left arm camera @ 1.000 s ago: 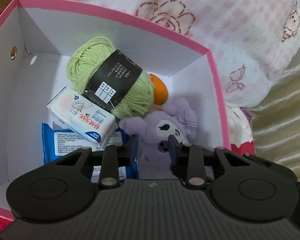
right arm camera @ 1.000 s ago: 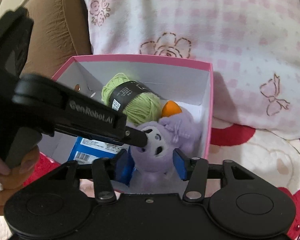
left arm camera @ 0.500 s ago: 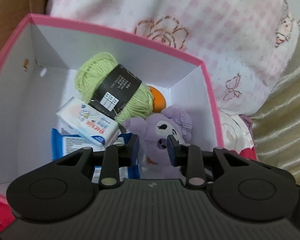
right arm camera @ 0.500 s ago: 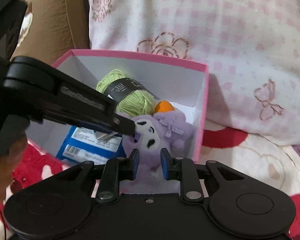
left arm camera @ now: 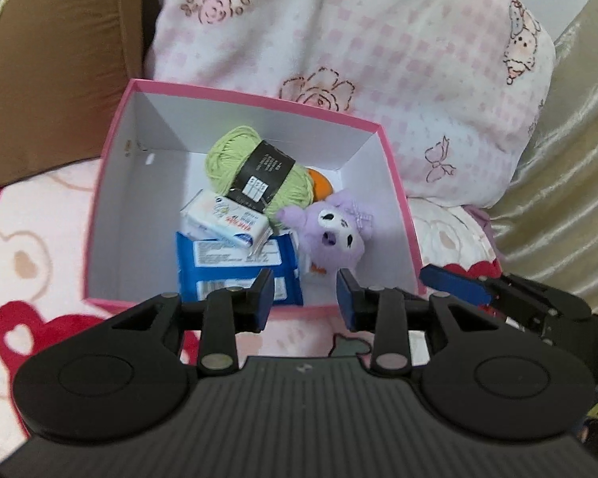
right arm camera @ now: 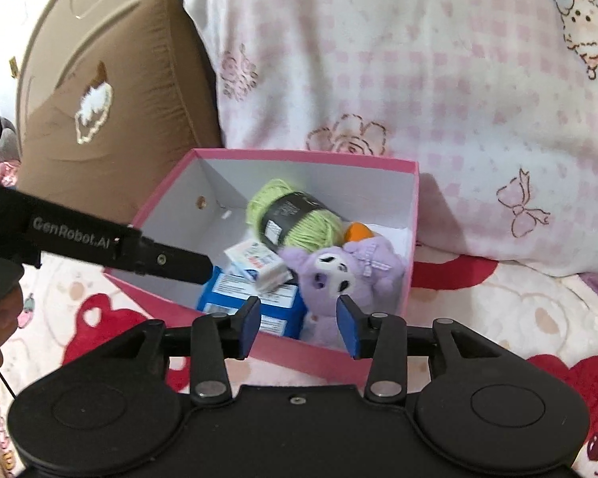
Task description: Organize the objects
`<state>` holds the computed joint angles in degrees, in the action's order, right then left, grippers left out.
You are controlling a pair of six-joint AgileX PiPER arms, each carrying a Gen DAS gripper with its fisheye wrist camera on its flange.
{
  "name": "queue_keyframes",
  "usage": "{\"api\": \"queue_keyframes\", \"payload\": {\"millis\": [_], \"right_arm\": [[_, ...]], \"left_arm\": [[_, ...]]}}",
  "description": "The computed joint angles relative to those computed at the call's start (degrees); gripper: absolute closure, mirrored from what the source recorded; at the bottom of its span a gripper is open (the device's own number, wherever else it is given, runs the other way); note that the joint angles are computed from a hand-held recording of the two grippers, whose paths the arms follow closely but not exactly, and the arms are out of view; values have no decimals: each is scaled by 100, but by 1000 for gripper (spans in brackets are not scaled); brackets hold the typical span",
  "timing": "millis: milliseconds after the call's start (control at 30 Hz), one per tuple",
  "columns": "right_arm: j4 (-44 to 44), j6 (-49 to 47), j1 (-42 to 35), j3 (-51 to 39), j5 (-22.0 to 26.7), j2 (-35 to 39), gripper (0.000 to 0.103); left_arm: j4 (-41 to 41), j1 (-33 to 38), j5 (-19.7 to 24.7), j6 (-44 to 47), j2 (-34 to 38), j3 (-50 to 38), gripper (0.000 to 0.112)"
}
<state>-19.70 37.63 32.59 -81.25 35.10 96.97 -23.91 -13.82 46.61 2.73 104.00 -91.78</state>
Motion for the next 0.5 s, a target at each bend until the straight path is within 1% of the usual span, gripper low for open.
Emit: {"api": "queue_keyframes", "payload": {"millis": [133,233,300,400,500], "right_arm": [[-283,391,287,106,28,-251,53],[-538,733,513,86,236,-406,51],[-511,783,597,70,327,-502,50],[-642,954,782,51,514,-623,48],[-772,1133,972,62,671,-702,46]], "left_arm": [[78,50,-37,-68,-536,532,77],[335,28,-115,-202,-951,926,75],[514,13,-93,-316,-1178,1105,74],[717,-34,-233,-460,-1484,1374,72],[627,19,-290,-387,-1679,1576,72]]}}
